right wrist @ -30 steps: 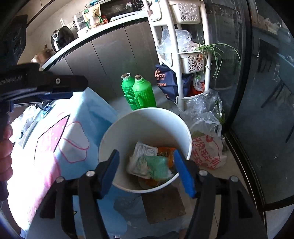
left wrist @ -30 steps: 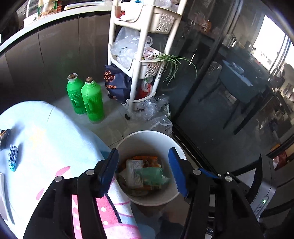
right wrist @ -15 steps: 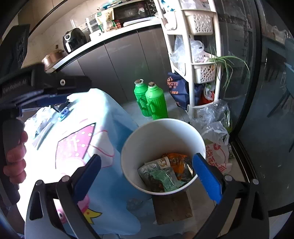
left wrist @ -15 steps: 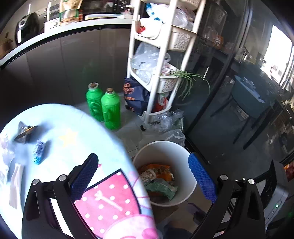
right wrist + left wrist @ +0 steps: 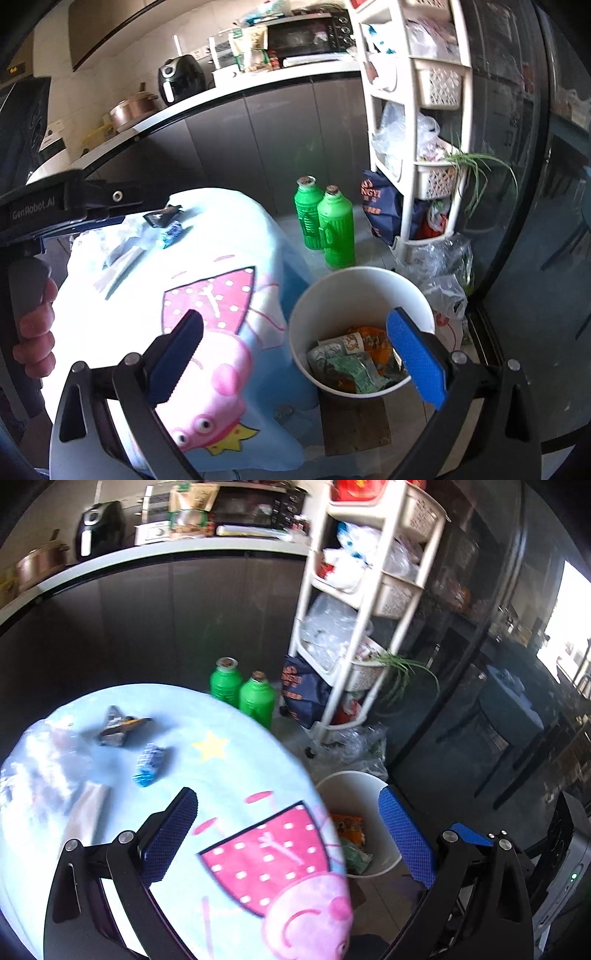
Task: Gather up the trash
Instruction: 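Move both tools back over the table toward the plastic bag, then grasp the clear plastic bag with the left tool while the right tool grasps the white paper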
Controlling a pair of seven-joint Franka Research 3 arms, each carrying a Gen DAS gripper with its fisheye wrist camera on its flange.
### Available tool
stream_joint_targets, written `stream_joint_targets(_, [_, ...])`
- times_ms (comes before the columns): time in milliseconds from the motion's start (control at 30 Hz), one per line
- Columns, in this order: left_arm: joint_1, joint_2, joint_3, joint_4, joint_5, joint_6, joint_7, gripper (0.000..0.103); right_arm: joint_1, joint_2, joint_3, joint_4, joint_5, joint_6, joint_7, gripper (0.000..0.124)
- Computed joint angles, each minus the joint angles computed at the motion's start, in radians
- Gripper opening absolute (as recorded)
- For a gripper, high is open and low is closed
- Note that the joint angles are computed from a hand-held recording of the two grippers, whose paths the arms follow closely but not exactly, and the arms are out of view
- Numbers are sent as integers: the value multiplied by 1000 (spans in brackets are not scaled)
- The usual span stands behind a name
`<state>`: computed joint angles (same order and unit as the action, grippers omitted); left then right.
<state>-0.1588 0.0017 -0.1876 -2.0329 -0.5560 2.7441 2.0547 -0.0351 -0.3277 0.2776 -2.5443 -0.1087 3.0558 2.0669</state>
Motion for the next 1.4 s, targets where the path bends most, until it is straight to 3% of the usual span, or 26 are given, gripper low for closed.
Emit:
stream_joint_targets(167, [24,-88,52,-91,-43,23,24,95,35,0,12,41,-7,-19,-11,100])
stream_joint_targets(267, [46,-128,85,-148,31,48,-50,95,64,19,13,72,-11,-24,-25,100])
stream_joint_targets(400, [71,-163,149,-199,52,26,-58,95,182,92,-36,144,43,-35,-96,100])
stream_joint_targets(700, [144,-184,250,-248,42,-7,18,95,365,327,-96,390,114,-118,-160,99])
stream_joint_targets(867, [176,-174,284,-239,-43,-22,111,94,447,494,-121,589,150,-209,-199,78])
stream_joint_targets(967, [197,-162,282,-228,-75,-26,151,94,477,589,-129,701,207,-255,-236,77])
stream_joint_targets(1300, [258,-79,236,-124,-165,-84,214,94,638,839,-269,1035,53,-410,-60,74])
stream_joint_targets(1400, [273,-31,214,-67,-176,-110,226,94,652,873,-287,1083,20,-442,-22,62])
